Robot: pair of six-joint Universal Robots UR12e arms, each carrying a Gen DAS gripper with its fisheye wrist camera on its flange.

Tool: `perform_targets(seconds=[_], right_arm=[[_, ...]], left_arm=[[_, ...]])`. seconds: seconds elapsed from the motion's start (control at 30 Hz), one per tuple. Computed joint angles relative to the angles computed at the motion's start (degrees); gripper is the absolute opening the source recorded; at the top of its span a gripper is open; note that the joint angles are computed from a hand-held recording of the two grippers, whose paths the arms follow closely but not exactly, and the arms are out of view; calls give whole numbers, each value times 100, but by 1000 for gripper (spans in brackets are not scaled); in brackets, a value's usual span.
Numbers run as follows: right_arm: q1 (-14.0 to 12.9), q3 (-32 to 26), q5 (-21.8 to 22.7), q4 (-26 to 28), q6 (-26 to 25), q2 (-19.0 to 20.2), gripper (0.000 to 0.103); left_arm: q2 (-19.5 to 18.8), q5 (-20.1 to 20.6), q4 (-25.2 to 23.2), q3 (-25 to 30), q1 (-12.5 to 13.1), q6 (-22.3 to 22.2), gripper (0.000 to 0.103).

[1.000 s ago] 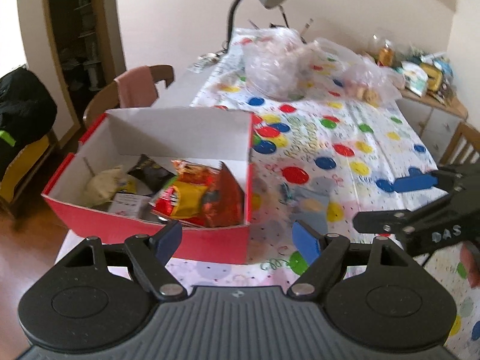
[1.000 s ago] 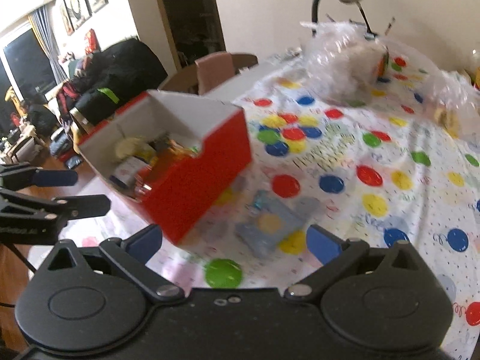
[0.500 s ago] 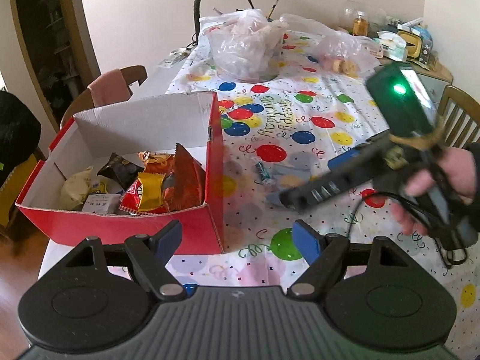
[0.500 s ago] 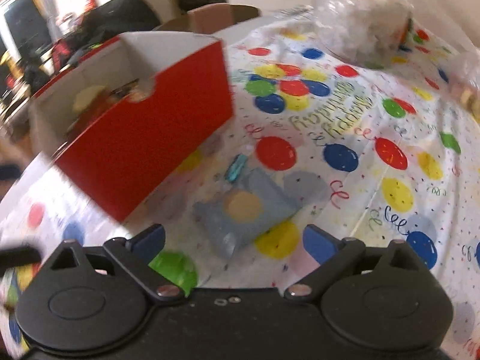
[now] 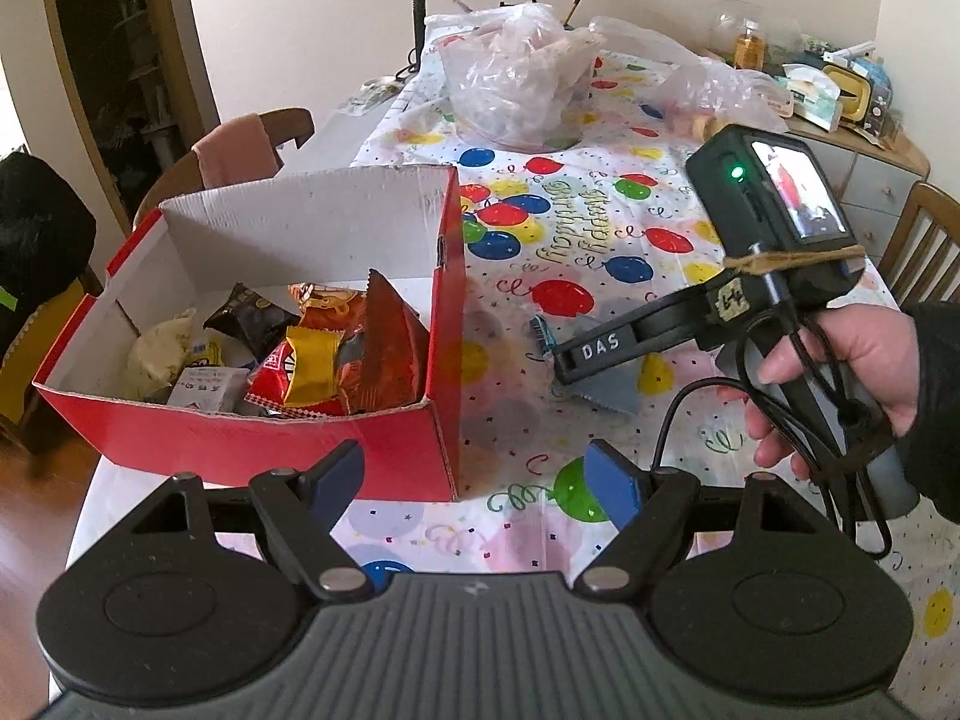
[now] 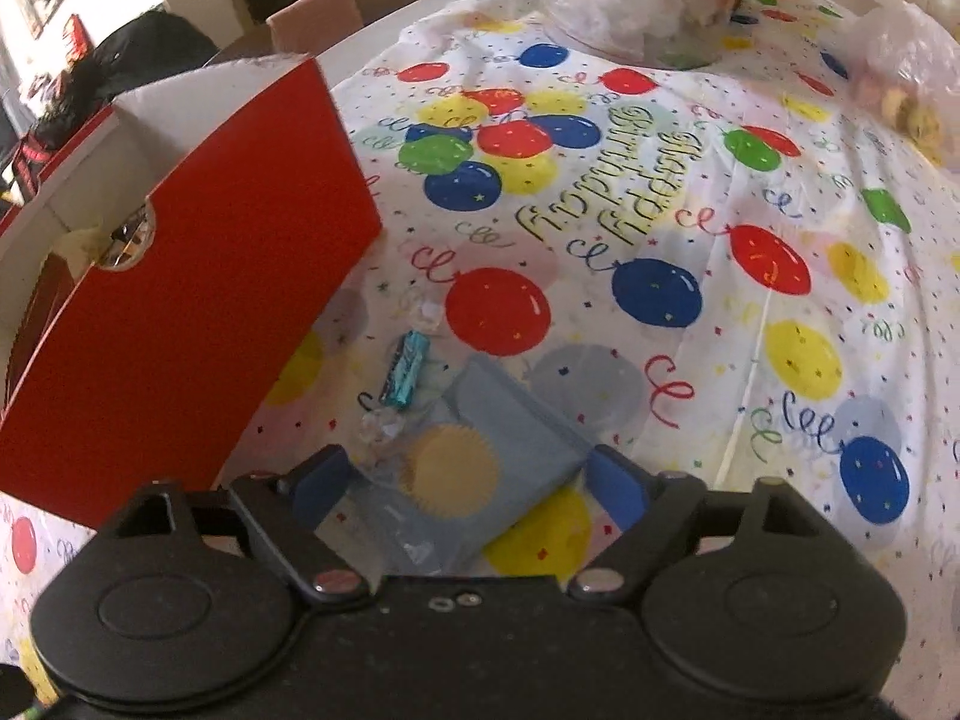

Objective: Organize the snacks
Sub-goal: 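Grasp the blue cookie packet with the right tool while the left tool grasps the blue candy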

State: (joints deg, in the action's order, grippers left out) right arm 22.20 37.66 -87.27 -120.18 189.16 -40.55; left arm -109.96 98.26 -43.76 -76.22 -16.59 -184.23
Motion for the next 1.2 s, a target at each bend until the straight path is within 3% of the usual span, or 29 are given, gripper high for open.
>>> perform_targets(seconds=[0.1, 0.27, 0.47, 0.57, 0.77, 0.9, 1.03, 1.2], right_arm=[[-30, -47, 92, 5, 391, 7, 77], [5, -170, -152, 97, 767, 67, 77], [131, -156, -691, 105, 401, 84, 71], [145, -47, -798, 68, 160, 21, 62], [41, 394, -495, -125, -22, -248, 45], [-7, 685, -382, -275, -119, -420, 45], [-97, 1065, -236, -514, 22, -666, 45], [-249, 1610, -122, -936, 287, -1038, 45]], left_arm=[[-22, 1, -34, 45, -3, -28, 80], [-63, 29, -69, 125, -18, -16, 80], [-110, 83, -189, 219, -22, -57, 80], [-135, 85, -263, 268, -24, -54, 80], [-224, -106, -424, 435, -9, -26, 80], [-356, -244, -520, 657, -26, 37, 80], [-558, -508, -931, 1070, -26, -72, 80], [-1015, -531, -1443, 1792, -112, -40, 80]])
